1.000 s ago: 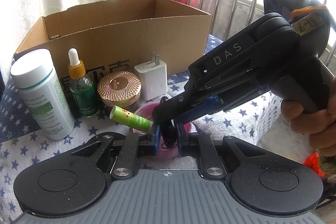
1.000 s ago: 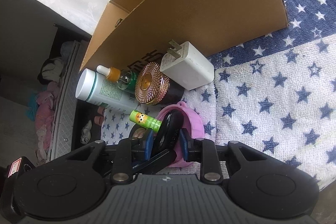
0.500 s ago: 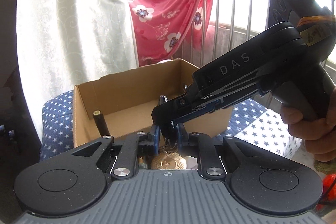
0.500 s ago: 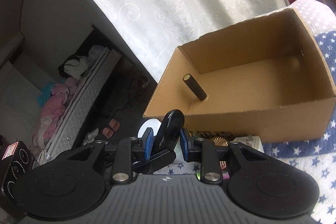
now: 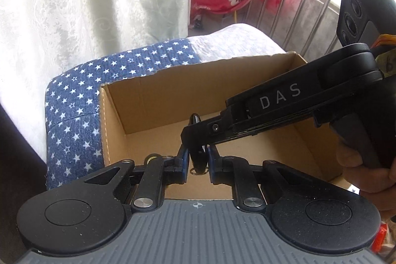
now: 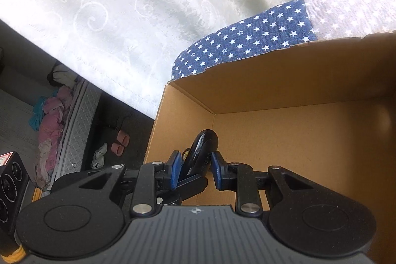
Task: Organize rigid objects
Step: 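Lower the key fob into the box and open the right gripper, then grasp the green glue stick with the right gripper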
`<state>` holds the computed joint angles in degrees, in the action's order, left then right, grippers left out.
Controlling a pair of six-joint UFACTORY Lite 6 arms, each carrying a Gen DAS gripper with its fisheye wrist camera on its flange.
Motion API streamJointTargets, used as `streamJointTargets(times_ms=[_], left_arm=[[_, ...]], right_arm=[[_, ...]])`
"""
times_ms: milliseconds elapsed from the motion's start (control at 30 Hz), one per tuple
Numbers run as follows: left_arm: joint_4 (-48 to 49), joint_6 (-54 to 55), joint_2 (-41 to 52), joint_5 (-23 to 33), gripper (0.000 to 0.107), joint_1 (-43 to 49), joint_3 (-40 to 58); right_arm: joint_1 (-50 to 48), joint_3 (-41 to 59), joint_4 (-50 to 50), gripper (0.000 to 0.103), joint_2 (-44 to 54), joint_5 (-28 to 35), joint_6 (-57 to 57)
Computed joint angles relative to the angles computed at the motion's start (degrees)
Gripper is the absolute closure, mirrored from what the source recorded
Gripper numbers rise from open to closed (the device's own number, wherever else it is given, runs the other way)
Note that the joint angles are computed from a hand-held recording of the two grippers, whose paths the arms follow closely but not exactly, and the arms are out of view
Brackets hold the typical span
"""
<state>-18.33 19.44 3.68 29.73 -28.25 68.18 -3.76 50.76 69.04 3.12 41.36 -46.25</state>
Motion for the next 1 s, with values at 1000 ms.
streamJointTargets(times_ms=[1000], left_arm=[[-10.3,9.2,-39.7,6.1,0.082,3.7,-24.4]], right_arm=[[-37.6,-20.9,-7.8,0.054,-46.8,35.6,-6.2]])
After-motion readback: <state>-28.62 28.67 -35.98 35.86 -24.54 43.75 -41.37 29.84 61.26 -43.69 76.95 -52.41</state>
